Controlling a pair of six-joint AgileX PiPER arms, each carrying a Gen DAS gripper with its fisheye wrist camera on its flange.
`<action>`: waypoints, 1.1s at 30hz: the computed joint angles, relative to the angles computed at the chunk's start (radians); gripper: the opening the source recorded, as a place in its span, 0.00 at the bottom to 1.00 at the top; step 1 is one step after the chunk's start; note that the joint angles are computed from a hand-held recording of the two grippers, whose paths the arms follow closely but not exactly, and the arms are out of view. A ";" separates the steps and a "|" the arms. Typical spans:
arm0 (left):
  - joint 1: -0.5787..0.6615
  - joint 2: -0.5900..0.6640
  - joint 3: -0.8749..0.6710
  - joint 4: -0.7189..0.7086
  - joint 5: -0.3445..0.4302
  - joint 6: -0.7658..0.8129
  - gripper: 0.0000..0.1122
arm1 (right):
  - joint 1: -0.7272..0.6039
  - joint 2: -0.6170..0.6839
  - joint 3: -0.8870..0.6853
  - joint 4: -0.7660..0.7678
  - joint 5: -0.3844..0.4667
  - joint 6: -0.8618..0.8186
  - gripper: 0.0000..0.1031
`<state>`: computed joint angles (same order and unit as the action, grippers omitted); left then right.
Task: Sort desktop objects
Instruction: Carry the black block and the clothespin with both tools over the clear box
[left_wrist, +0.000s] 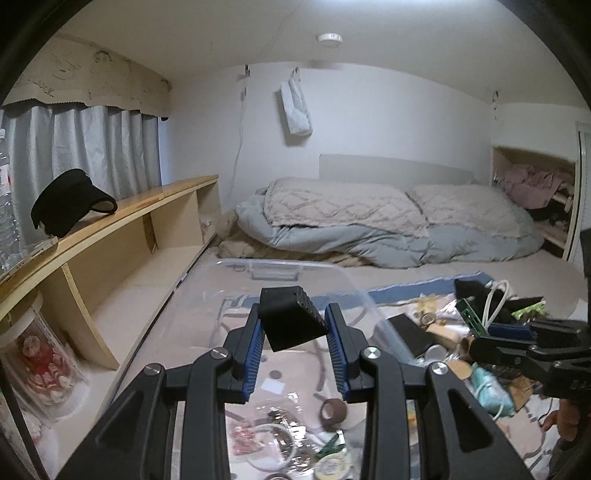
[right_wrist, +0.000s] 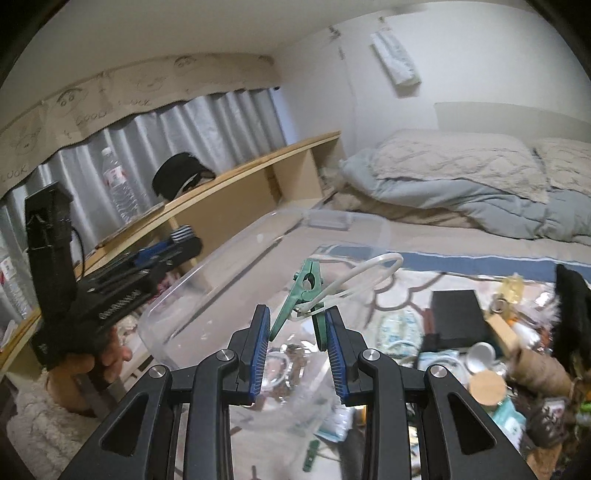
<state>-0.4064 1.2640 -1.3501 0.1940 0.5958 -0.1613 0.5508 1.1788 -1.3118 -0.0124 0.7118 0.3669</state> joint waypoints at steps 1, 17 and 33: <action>0.012 0.009 -0.006 -0.015 0.004 0.019 0.29 | 0.003 0.019 -0.015 0.003 0.000 -0.004 0.30; 0.201 0.213 -0.214 -0.186 0.208 0.270 0.29 | 0.062 0.372 -0.342 -0.030 0.124 0.003 0.30; 0.095 0.336 -0.305 0.027 0.354 0.354 0.29 | 0.028 0.561 -0.550 0.002 0.297 -0.002 0.30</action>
